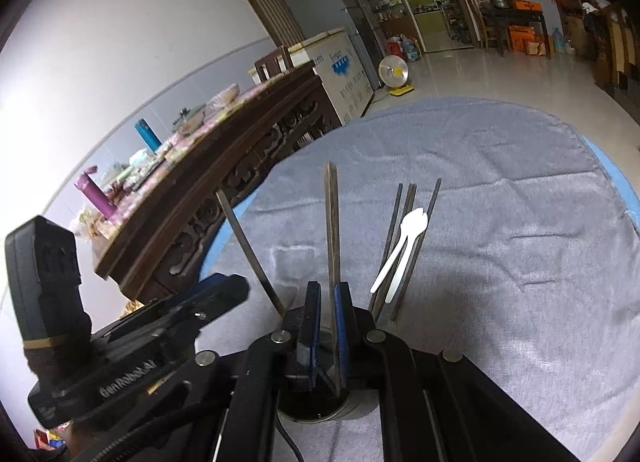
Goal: Organize utensils
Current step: 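Lower both chopsticks into the holder and open both tools, then move the left tool to a white plastic spoon and close on it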
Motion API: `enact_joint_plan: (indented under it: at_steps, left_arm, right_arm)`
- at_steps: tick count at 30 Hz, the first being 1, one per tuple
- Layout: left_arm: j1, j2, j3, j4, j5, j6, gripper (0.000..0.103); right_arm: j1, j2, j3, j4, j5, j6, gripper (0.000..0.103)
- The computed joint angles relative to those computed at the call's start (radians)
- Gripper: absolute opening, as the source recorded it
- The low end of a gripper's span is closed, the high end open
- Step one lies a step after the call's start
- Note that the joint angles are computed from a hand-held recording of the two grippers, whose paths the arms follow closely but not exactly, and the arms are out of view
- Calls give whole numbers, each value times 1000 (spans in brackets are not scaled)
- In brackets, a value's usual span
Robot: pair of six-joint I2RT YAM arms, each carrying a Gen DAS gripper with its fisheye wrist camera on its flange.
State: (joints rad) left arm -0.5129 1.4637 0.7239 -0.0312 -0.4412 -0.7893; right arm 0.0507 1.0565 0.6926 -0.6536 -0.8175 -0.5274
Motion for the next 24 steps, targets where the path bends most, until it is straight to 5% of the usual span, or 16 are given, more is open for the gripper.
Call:
enact_joint_plan:
  at_steps: [5, 10, 16, 24]
  left_arm:
    - [72, -131, -48, -21, -14, 10, 56]
    - [280, -145, -80, -42, 95, -5, 56]
    - [489, 191, 79, -83, 319, 130, 56]
    - [517, 694, 660, -378, 469, 360, 56]
  right_arm:
    - [-132, 125, 124, -127, -86, -92, 27]
    - [-170, 363, 234, -96, -10, -49, 28]
    - [-114, 628, 357, -35, 106, 33, 28]
    - [-85, 791, 410, 37, 154, 96, 28]
